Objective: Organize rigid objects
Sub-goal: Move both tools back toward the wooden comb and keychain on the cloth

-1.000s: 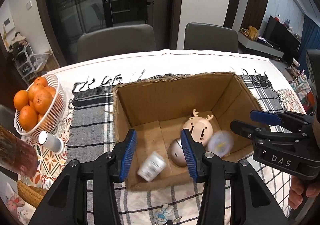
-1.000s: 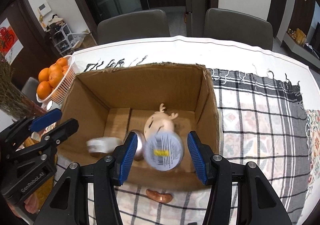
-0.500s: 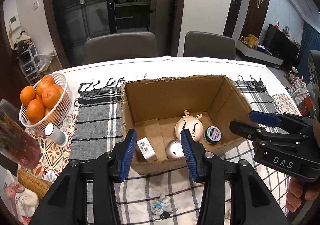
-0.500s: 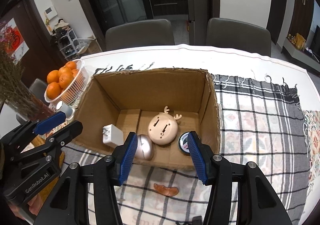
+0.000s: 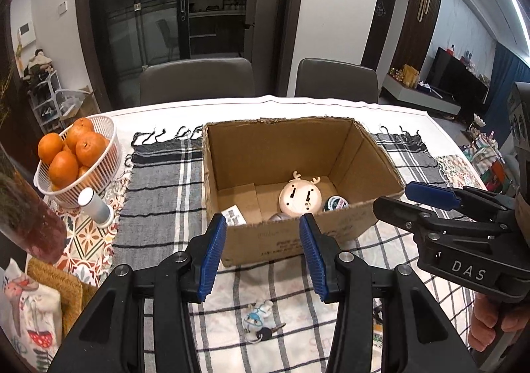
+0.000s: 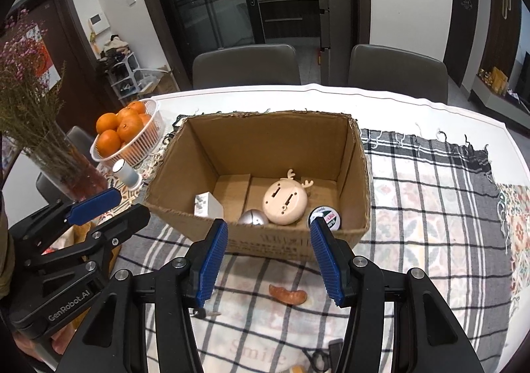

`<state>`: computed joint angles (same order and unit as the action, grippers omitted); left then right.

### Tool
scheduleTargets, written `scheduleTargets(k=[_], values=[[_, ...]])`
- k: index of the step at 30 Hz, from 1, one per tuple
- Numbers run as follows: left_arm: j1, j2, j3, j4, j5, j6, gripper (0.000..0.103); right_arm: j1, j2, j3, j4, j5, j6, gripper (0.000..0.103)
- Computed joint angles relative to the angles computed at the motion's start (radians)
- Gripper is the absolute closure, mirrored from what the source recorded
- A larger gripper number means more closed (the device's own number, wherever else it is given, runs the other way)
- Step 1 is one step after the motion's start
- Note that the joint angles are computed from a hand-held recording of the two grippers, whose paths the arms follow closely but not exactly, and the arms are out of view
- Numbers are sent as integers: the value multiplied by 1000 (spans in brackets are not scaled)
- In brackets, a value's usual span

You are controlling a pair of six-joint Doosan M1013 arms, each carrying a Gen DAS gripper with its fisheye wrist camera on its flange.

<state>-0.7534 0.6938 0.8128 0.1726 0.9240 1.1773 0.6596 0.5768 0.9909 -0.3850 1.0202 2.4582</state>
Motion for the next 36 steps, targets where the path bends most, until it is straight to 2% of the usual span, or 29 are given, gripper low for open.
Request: scheduleTargets(k=[5,14,26,36], values=[[-3,-26,53,-12,-21,-2,56,13,-13,28,-9,-14,23,50],[-6,-38,102,-24,-9,5,56,16,-12,63,29,-4,43,49],[2,-19,115,-100,48,59,56,7,-2,99,106,0,48,49],[12,8,106,-160,128,110,56,-9,20,104,180,27,25,47]])
